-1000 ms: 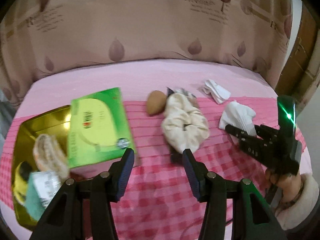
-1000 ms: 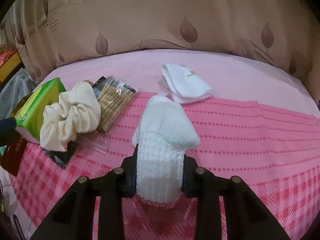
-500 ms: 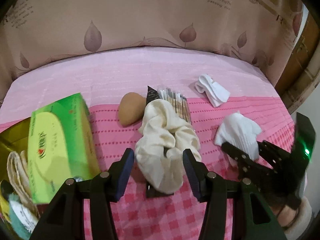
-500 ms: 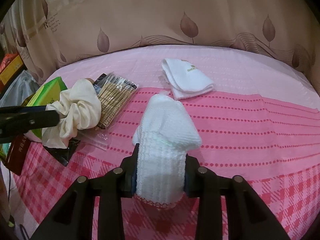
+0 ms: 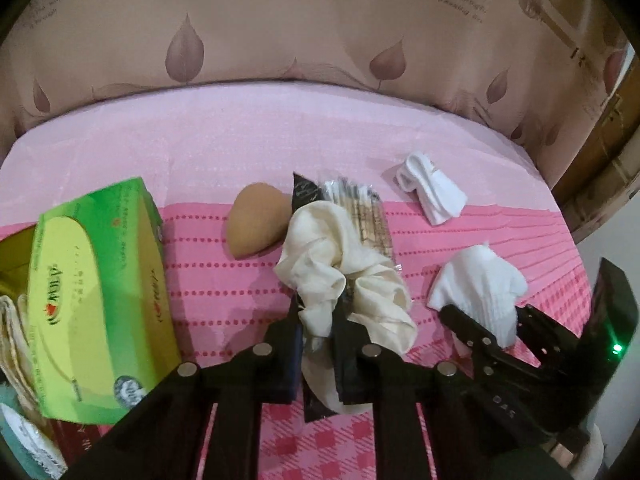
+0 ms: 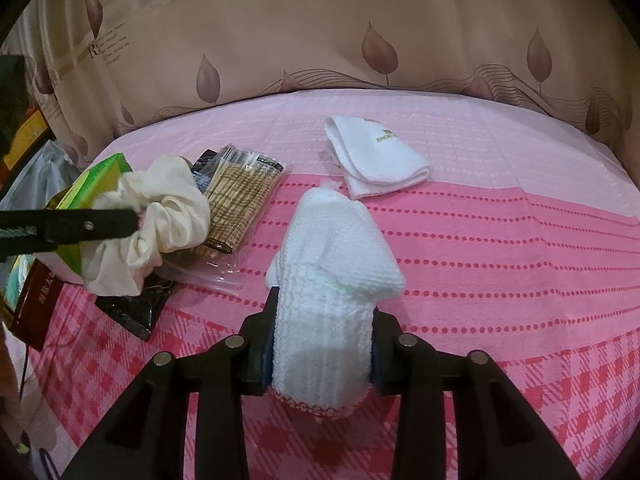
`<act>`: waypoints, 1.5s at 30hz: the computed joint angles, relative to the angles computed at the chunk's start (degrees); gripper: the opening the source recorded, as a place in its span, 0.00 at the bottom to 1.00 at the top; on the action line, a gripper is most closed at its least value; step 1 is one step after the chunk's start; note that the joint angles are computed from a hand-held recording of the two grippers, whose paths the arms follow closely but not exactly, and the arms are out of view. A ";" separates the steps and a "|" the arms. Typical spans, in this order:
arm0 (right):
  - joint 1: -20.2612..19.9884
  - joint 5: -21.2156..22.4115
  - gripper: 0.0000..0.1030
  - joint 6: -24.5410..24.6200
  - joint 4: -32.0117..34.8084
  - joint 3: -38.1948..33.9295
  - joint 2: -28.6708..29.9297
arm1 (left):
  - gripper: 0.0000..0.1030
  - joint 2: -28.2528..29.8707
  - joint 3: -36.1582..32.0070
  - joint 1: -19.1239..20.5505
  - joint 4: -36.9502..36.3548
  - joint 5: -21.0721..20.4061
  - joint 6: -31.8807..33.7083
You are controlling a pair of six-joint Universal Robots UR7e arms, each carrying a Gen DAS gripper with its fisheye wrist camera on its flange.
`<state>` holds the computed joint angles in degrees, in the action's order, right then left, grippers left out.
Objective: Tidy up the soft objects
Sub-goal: 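Carry the cream scrunchie into the gold tin and open the left tool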
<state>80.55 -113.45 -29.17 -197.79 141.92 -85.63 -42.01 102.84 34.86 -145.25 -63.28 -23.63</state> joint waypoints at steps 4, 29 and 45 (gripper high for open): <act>0.01 -0.05 0.33 -0.02 0.04 -0.07 0.02 | 0.11 -1.97 1.37 -1.14 -1.31 -0.13 0.49; 1.18 -2.19 0.33 -0.44 -1.13 -0.08 1.01 | 0.11 -11.49 7.49 -5.57 -0.06 4.21 -0.67; 1.21 -2.28 0.34 -0.46 -1.30 -0.03 1.12 | 0.11 -20.22 10.78 -5.35 5.52 13.44 -3.43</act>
<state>81.76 -115.73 -29.64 -199.09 141.89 -84.51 -62.23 113.61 29.51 -139.73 -49.85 -27.06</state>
